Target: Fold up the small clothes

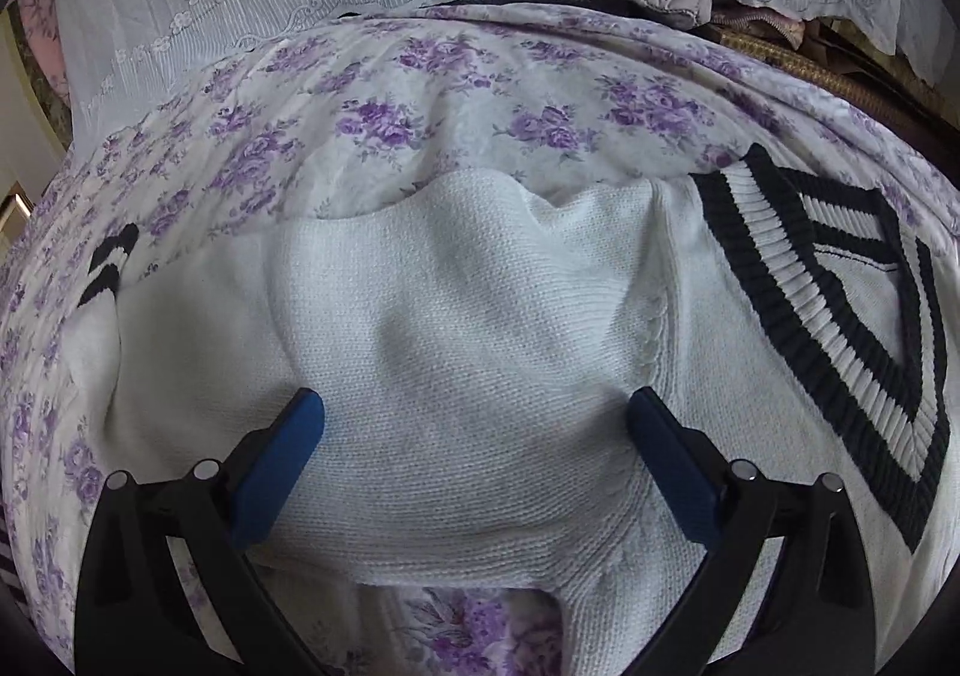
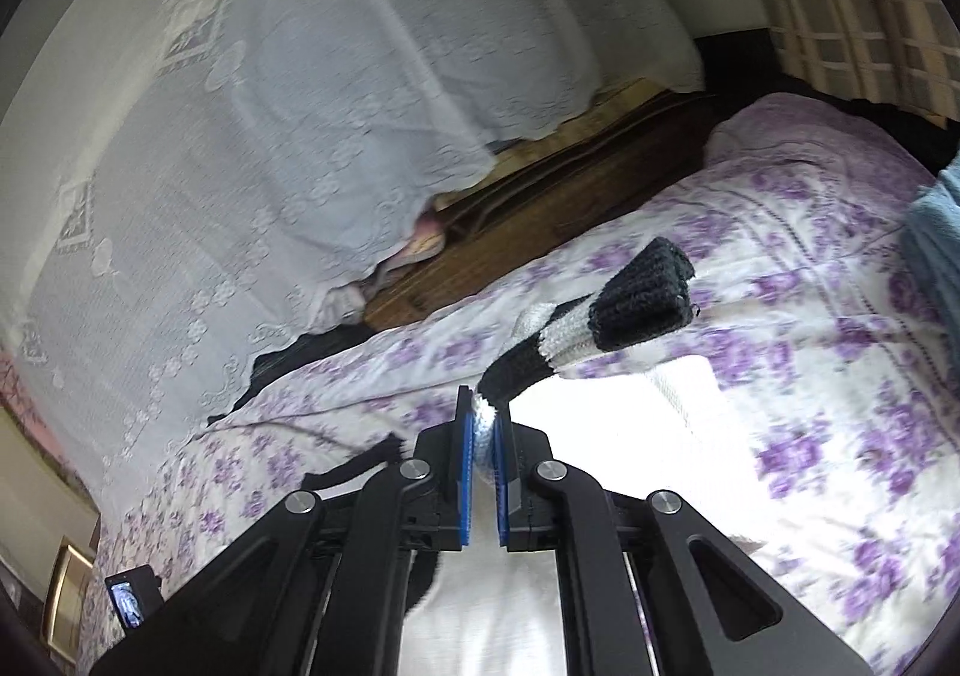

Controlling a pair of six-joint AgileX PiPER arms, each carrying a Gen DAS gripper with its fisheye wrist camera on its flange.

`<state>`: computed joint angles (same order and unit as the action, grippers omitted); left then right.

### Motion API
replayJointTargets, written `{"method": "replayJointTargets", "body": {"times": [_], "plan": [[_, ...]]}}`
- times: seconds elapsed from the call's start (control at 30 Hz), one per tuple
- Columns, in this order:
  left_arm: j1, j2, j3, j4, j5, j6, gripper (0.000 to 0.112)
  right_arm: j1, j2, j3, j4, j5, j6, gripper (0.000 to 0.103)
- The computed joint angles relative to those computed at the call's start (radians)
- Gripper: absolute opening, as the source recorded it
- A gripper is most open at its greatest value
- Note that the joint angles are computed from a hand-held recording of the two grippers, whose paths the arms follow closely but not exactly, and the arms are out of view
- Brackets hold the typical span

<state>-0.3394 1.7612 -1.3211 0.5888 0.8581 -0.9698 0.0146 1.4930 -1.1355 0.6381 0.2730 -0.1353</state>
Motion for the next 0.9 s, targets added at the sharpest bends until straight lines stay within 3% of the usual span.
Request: {"method": "replayJointTargets", "body": {"times": [0.23,0.6,0.73,0.83,0.9], "plan": [[-0.007,0.006,-0.006,0.006,0.007,-0.008,0.099,0.169,0.041,-0.078,-0.369,-0.013,0.377,0.006],[-0.007,0.008,-0.007,0.006,0.008,-0.005,0.099,0.388,0.166,-0.166,-0.746,0.014,0.720,0.006],[-0.006,0.008,-0.005,0.006,0.005,-0.004,0.099,0.437,0.223,-0.196,-0.819,0.061,0.763,0.007],[-0.006,0.008,-0.006,0.007,0.005,-0.004,0.099,0.460,0.300,-0.275,-0.741,0.188,0.602,0.011],[-0.003,0.008,-0.005,0.004,0.003,-0.001,0.099,0.479,0.342,-0.317,-0.733,0.280,0.529,0.024]]}}
